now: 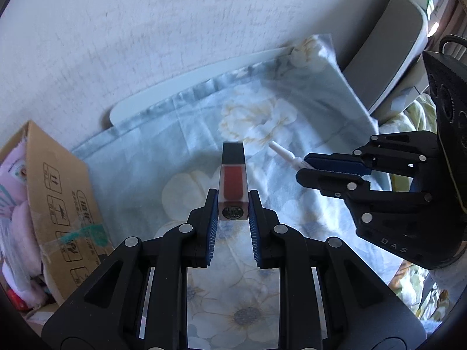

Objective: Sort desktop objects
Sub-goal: 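Grasp the red lip-gloss bottle with the left gripper while the right grasps the white lipstick, then carry the lip-gloss and lipstick over the box and release both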

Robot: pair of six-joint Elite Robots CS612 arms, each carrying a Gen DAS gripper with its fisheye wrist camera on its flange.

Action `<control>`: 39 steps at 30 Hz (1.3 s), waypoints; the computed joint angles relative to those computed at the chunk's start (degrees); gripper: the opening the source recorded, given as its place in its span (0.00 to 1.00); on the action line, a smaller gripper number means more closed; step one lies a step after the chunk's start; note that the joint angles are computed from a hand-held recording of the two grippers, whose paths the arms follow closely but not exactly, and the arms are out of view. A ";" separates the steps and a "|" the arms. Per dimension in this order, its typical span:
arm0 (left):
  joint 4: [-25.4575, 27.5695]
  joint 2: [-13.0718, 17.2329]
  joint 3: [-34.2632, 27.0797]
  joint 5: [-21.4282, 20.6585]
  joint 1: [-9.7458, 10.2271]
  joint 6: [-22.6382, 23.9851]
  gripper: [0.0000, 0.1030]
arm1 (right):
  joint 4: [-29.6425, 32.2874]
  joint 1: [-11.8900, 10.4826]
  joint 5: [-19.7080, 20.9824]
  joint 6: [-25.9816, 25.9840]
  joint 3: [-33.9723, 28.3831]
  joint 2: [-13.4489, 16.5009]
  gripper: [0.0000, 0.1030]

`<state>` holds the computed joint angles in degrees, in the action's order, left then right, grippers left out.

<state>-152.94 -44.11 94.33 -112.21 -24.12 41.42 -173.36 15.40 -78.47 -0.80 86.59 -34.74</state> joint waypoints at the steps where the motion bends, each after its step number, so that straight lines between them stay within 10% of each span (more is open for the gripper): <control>1: 0.26 -0.27 0.04 -0.51 0.08 -0.02 0.17 | 0.16 0.17 -0.25 0.12 -0.77 0.47 0.10; 14: -1.55 -3.91 0.84 -4.62 0.58 -1.09 0.17 | 3.49 0.08 -1.03 -1.21 -0.91 -2.58 0.10; 25: -3.48 -5.75 -2.47 -6.62 5.02 -3.74 0.17 | 8.85 2.41 -0.80 -9.57 -5.72 -5.32 0.10; 39: -1.65 -0.45 -12.24 1.08 11.98 -9.59 0.17 | 22.78 8.38 6.57 -18.32 -26.11 3.62 0.10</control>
<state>-154.59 -44.57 82.09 -111.14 -12.13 31.83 -150.57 23.79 -71.91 -19.12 60.48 -31.12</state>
